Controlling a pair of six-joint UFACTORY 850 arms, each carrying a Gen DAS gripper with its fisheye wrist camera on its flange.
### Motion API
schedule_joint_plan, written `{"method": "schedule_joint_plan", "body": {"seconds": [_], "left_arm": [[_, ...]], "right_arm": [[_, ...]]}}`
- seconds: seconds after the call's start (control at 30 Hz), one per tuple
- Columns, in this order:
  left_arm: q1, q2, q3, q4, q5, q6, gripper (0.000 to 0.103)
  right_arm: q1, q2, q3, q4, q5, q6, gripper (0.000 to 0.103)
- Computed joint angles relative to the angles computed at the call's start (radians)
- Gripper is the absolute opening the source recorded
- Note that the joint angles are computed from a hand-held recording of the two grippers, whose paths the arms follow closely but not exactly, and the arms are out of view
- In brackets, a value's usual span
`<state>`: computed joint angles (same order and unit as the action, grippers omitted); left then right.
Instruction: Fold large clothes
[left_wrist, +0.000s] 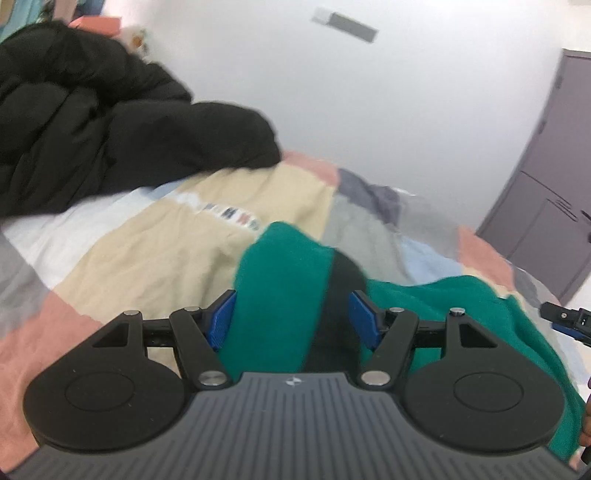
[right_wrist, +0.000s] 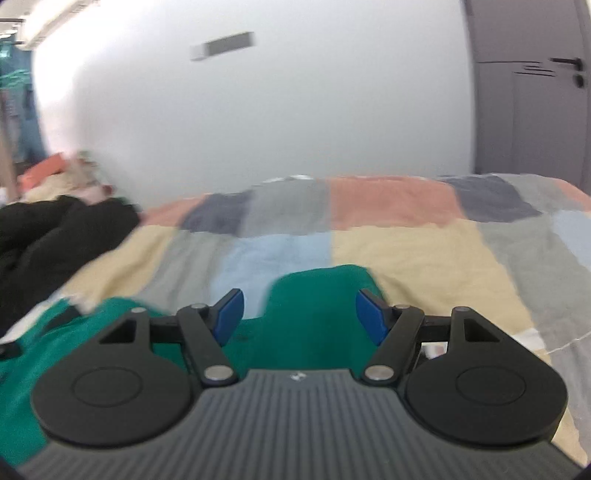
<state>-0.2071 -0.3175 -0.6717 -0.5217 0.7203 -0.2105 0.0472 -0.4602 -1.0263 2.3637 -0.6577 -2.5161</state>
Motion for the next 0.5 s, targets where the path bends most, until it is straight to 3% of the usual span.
{"method": "schedule_joint_plan", "body": {"seconds": [0.17,0.27,0.5], "left_arm": [[-0.07,0.037,0.024,-0.07,0.031,0.11,0.071],[-0.113,0.059,0.04,-0.167,0.067,0.228,0.071],[-0.151,0.103,0.091,-0.144,0.121,0.218,0.071]], "right_arm": [[-0.01,0.073,0.081,-0.177,-0.051,0.083,0.069],[0.008,0.088,0.112,-0.178,-0.025,0.027,0.069],[0.037,0.064,0.102,-0.2,0.034,0.04,0.071]]}}
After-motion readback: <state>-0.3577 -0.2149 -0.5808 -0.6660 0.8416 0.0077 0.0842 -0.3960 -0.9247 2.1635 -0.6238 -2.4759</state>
